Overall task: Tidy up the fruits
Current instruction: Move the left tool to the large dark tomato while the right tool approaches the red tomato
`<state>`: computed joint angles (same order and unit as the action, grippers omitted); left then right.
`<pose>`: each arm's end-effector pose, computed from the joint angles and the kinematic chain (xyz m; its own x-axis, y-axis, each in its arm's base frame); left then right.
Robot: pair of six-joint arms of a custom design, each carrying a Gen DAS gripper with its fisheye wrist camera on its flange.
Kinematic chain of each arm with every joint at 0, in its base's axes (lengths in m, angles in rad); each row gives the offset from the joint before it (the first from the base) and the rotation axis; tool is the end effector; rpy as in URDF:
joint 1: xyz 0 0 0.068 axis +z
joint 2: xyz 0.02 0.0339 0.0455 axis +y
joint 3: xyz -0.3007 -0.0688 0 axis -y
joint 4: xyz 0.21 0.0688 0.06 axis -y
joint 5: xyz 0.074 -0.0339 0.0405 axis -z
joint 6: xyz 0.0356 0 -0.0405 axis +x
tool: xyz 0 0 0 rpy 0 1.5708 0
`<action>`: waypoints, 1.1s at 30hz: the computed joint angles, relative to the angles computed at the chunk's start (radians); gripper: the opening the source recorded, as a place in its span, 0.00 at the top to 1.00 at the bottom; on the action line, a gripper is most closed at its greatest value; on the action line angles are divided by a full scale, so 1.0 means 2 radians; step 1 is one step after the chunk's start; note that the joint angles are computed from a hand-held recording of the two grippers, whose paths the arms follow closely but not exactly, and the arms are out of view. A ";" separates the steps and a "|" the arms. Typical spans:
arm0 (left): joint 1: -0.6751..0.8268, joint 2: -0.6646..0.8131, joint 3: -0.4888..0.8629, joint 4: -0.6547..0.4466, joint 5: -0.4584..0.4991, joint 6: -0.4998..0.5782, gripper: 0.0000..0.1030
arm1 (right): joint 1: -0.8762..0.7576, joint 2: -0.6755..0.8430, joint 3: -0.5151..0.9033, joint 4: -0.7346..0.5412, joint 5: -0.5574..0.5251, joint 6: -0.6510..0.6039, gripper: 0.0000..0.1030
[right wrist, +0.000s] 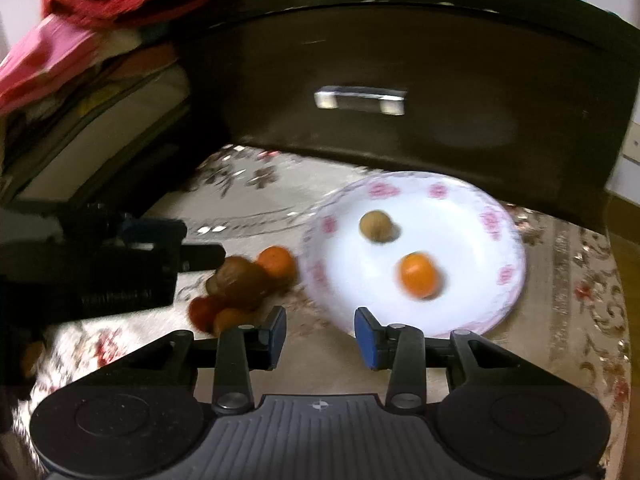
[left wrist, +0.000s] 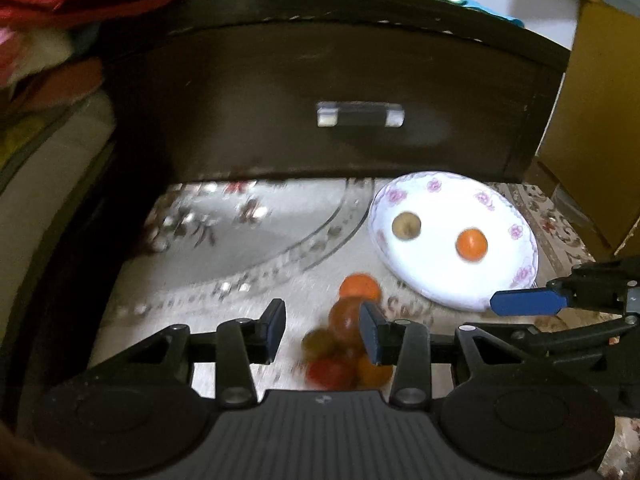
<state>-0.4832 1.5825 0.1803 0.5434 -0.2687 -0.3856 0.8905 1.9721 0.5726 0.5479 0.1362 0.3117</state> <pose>0.1715 -0.0793 0.1352 -0.7319 -0.0255 -0.6810 0.0206 0.9980 -0.0595 0.1952 0.2336 0.1114 -0.6694 -0.3442 -0.6584 -0.5344 0.8387 0.1048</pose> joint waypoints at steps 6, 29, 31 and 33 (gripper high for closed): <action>-0.012 -0.019 -0.040 0.005 -0.001 -0.008 0.55 | 0.019 -0.009 -0.017 -0.005 0.005 0.013 0.66; -0.108 -0.004 -0.052 0.002 -0.033 -0.060 0.51 | 0.083 -0.001 -0.076 0.000 0.029 0.069 0.65; -0.094 0.009 -0.046 0.014 -0.026 -0.048 0.51 | 0.080 0.004 -0.073 0.002 0.026 0.068 0.65; -0.081 0.021 -0.038 0.023 -0.021 -0.035 0.51 | 0.078 0.010 -0.070 0.003 0.022 0.066 0.65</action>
